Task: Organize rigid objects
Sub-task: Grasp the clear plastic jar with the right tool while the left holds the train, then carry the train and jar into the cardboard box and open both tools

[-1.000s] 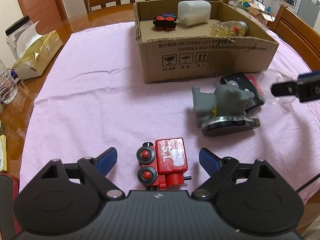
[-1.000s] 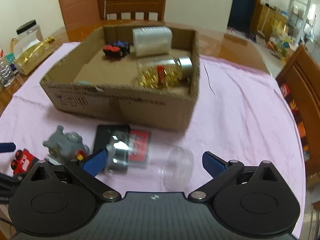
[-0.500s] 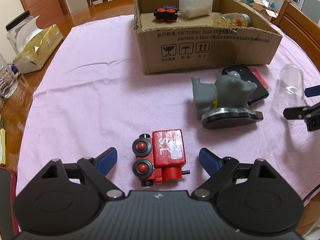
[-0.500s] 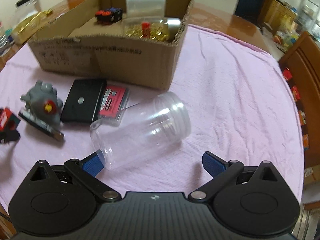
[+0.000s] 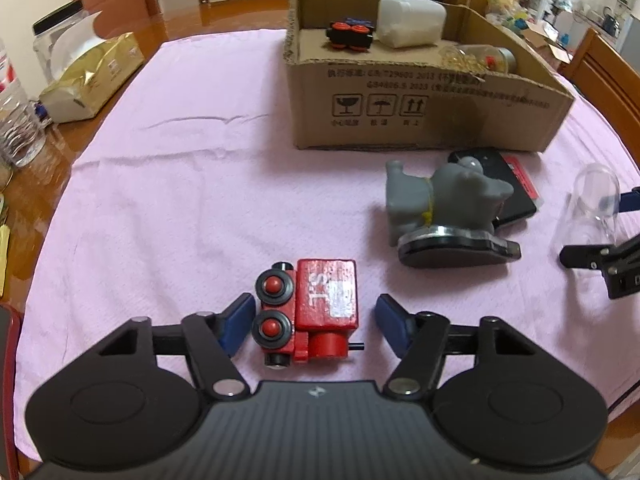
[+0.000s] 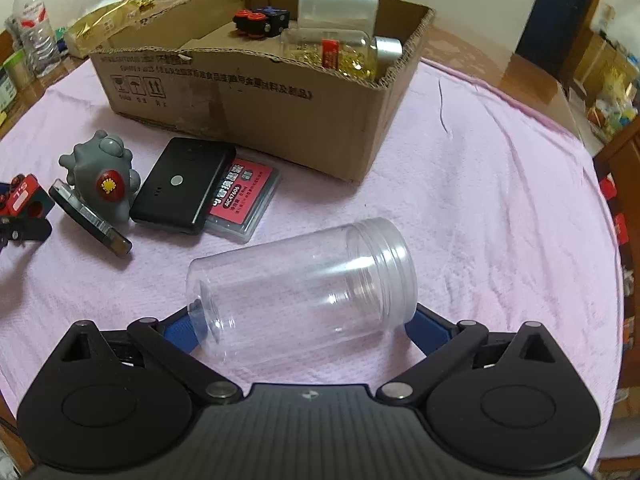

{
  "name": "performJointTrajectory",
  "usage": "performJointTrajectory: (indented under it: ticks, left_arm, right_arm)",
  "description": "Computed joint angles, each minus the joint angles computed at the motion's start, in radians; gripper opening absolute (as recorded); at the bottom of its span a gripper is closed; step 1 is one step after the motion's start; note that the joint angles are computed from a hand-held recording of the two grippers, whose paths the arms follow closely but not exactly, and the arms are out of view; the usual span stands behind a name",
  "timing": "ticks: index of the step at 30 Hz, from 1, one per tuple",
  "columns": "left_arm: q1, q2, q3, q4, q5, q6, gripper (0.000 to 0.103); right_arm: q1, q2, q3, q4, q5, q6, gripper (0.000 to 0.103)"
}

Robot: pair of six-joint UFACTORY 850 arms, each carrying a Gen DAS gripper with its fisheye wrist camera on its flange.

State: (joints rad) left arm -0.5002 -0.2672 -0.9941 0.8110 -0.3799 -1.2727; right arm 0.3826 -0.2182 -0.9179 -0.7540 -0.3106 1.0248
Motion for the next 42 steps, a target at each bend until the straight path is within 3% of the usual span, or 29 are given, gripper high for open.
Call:
performJointTrajectory:
  ticks: [5, 14, 18, 23, 42]
  left_arm:
    - [-0.002, 0.0, -0.005, -0.014, -0.021, -0.006, 0.061]
    - [-0.012, -0.005, -0.018, -0.006, -0.061, 0.003, 0.055]
    - [-0.005, -0.003, -0.016, -0.017, -0.05, 0.019, 0.048]
    - [-0.003, -0.003, -0.018, -0.043, -0.049, 0.068, 0.048]
    - [0.038, 0.051, -0.061, -0.368, -0.06, 0.59, 0.048]
  right_arm:
    - [0.001, -0.011, -0.026, -0.029, -0.015, -0.038, 0.103]
    - [-0.005, -0.022, -0.059, 0.084, -0.015, -0.221, 0.103]
    - [-0.001, -0.023, -0.066, 0.097, -0.035, -0.258, 0.096]
    - [0.0, -0.024, -0.074, 0.124, -0.053, -0.29, 0.094]
    - [-0.018, 0.054, -0.09, 0.399, -0.073, -0.594, 0.093]
